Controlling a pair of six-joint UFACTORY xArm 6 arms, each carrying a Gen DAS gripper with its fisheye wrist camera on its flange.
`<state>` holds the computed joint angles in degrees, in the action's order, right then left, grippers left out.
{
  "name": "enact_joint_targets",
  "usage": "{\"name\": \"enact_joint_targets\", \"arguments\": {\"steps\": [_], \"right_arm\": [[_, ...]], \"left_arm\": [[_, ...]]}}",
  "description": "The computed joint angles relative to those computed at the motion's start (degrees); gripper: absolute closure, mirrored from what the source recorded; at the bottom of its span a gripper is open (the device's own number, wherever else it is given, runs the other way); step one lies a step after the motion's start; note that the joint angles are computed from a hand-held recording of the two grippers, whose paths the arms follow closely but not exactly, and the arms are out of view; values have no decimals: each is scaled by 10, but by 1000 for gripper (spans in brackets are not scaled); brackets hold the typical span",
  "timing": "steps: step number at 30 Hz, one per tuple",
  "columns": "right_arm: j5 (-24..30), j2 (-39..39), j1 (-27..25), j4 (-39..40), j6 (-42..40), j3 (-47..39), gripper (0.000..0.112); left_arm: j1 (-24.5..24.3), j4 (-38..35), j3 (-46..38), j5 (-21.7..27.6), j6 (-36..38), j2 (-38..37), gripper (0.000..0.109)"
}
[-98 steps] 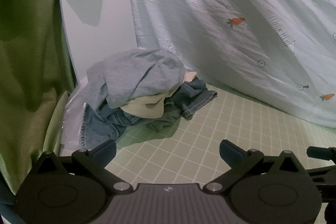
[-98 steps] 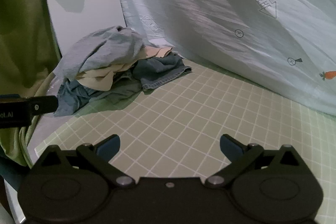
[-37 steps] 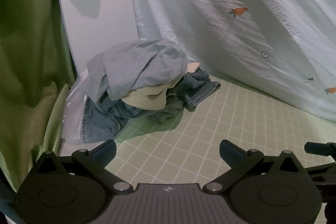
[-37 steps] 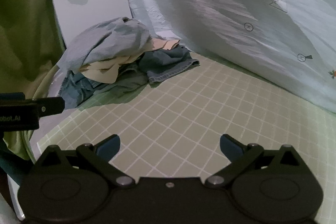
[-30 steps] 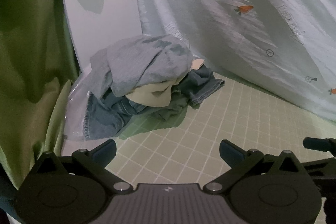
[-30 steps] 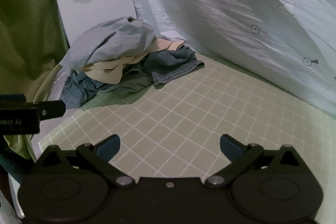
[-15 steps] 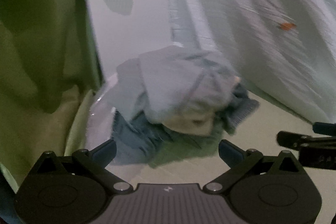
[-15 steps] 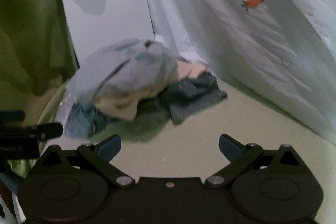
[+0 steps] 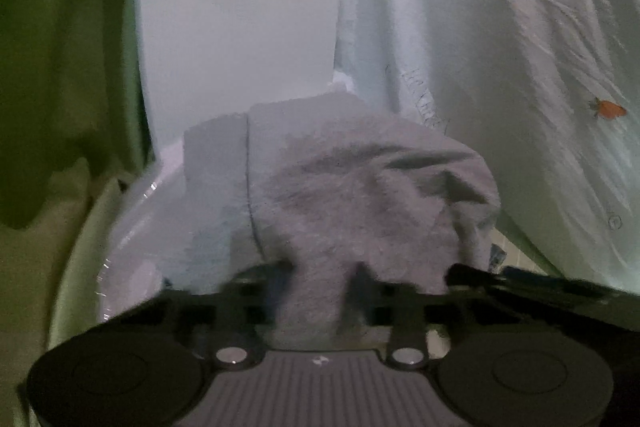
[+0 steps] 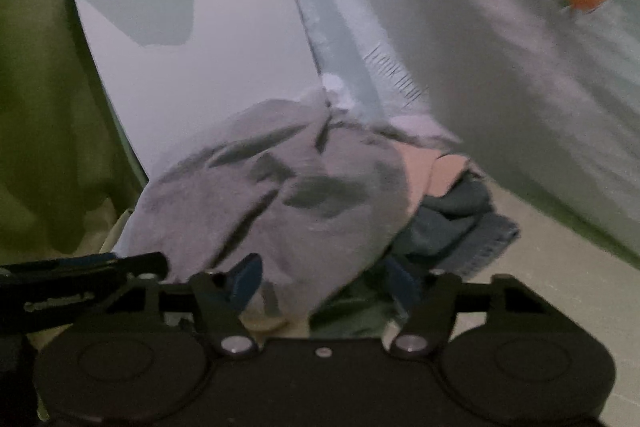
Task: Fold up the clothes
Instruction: 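Grasp the grey sweatpants from the clothes pile with both grippers, then lift the grey sweatpants and lay them flat on the bed with both grippers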
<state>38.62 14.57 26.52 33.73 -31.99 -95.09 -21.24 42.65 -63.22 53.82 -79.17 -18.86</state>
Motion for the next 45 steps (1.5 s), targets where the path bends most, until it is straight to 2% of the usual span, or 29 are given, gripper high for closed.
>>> {"name": "enact_joint_targets", "arguments": {"steps": [1, 2, 3, 5, 9, 15, 18, 23, 26, 29, 32, 34, 38, 40, 41, 42, 45], "right_arm": [[11, 12, 0, 4, 0, -14, 63], [23, 22, 0, 10, -3, -27, 79], [34, 33, 0, 16, -4, -41, 95], [28, 30, -1, 42, -30, -34, 107], [-11, -9, -5, 61, -52, 21, 110], [-61, -96, -33, 152, -109, 113, 111], [-77, -145, -60, 185, -145, 161, 111], [-57, -212, -146, 225, -173, 225, 111], [-36, -250, -225, 237, -206, 260, 111], [22, -266, -330, 233, -230, 275, 111], [59, -258, -438, 211, -241, 284, 111], [56, -244, -492, 183, -248, 288, 111], [51, -195, -576, 92, -230, 273, 110], [38, -187, -595, 65, -212, 273, 103], [32, -184, -604, 52, -202, 273, 96], [33, -181, -612, 56, -202, 269, 82], [24, -190, -619, 83, -211, 278, 63]], "left_arm": [[8, -8, 0, -10, 1, 4, 99], [15, -16, 1, -20, 3, 8, 100], [15, -10, 3, -25, -1, 6, 106], [11, 1, 7, -30, -7, 3, 107], [-16, 22, -2, -20, -11, 0, 108], [-80, 58, -63, 10, -15, 25, 108], [-125, 77, -101, 25, -26, 49, 108], [-217, 93, -202, 52, -36, 133, 108], [-266, 78, -287, 45, -38, 215, 108], [-310, 42, -395, 44, -40, 319, 106], [-348, -11, -512, 54, -12, 421, 99], [-368, -40, -576, 78, 11, 471, 86], [-393, -69, -637, 132, 3, 520, 72], [-400, -78, -644, 163, -13, 525, 58], [-401, -78, -635, 172, -20, 520, 55], [-402, -78, -626, 181, -27, 514, 49], [-400, -77, -603, 204, -41, 497, 38]]}}
